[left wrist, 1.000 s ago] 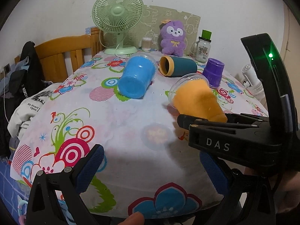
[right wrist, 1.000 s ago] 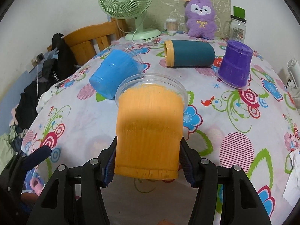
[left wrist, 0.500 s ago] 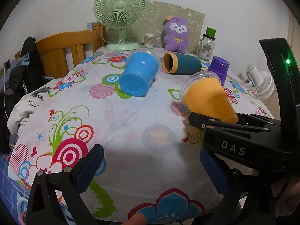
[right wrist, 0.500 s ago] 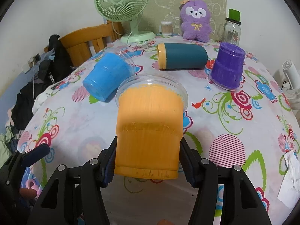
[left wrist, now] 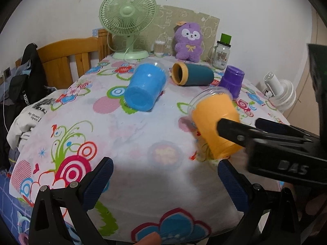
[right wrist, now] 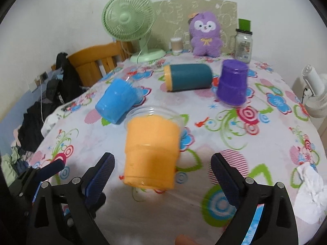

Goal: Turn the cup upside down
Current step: 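Lift the orange cup with the right tool and carry it toward the left tool, then grasp the orange cup with the left tool while the right tool releases it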

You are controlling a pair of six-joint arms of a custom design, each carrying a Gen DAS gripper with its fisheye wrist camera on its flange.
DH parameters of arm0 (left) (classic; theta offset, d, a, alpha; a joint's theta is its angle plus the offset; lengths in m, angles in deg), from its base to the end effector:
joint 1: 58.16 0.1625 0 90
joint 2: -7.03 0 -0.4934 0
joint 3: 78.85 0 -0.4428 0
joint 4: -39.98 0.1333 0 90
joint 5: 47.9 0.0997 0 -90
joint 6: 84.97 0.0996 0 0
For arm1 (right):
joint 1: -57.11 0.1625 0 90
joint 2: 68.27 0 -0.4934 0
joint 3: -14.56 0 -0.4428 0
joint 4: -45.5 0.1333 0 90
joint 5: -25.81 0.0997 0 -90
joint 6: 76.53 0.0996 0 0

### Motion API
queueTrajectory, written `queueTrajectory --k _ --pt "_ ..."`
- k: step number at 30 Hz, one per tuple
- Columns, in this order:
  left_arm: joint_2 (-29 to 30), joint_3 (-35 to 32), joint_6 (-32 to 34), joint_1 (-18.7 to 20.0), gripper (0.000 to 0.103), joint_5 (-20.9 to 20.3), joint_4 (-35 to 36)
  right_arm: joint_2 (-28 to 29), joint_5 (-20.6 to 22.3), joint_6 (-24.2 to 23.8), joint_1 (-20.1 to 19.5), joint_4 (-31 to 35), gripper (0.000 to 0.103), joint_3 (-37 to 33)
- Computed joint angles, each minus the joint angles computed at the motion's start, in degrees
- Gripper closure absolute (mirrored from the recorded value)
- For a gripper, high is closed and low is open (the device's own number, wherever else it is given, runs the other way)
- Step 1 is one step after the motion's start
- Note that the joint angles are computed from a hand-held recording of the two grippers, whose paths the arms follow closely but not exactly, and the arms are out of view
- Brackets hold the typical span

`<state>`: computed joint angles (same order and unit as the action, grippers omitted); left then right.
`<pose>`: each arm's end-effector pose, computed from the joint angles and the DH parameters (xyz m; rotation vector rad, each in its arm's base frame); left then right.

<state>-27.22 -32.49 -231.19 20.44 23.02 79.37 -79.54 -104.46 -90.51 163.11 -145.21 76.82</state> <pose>0.0002 -0.8379 0.2116 0.8511 2.4399 -0.7996 0.3102 -0.8318 -0.0582 0.2132 -2.2777 1.0594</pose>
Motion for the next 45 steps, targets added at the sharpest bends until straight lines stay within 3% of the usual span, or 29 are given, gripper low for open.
queueTrajectory --k 9,13,29,39,41,42,45 --pt "1.68 0.29 0.72 -2.06 0.000 0.06 -1.74 -5.46 0.53 3.91 -1.91 -7.96 0.005 10.48" --pt "4.02 -2.22 -0.48 -2.81 0.000 -0.41 -0.21 -6.21 -2.72 3.30 -2.34 -10.96 0.005 11.63" --pt "8.84 -6.94 -0.95 -4.02 0.000 -1.06 3.74 -9.17 -0.19 3.63 -4.10 -16.30 0.005 16.46" --pt "9.92 -7.89 -0.52 -4.61 0.000 0.77 4.70 -9.69 0.12 3.49 -4.30 -17.80 0.005 17.38" --pt "10.78 -8.65 -0.26 -4.87 0.001 -0.49 4.47 -9.75 0.14 3.62 -4.33 -17.89 0.005 17.54" --pt "11.56 -9.81 -0.10 -4.95 0.002 -1.13 5.52 -9.80 0.09 3.62 -4.32 -18.04 0.005 17.65" --pt "12.02 -10.65 -0.23 -4.95 0.022 -1.11 7.41 -10.02 -0.10 3.60 -4.35 -18.73 0.005 17.98"
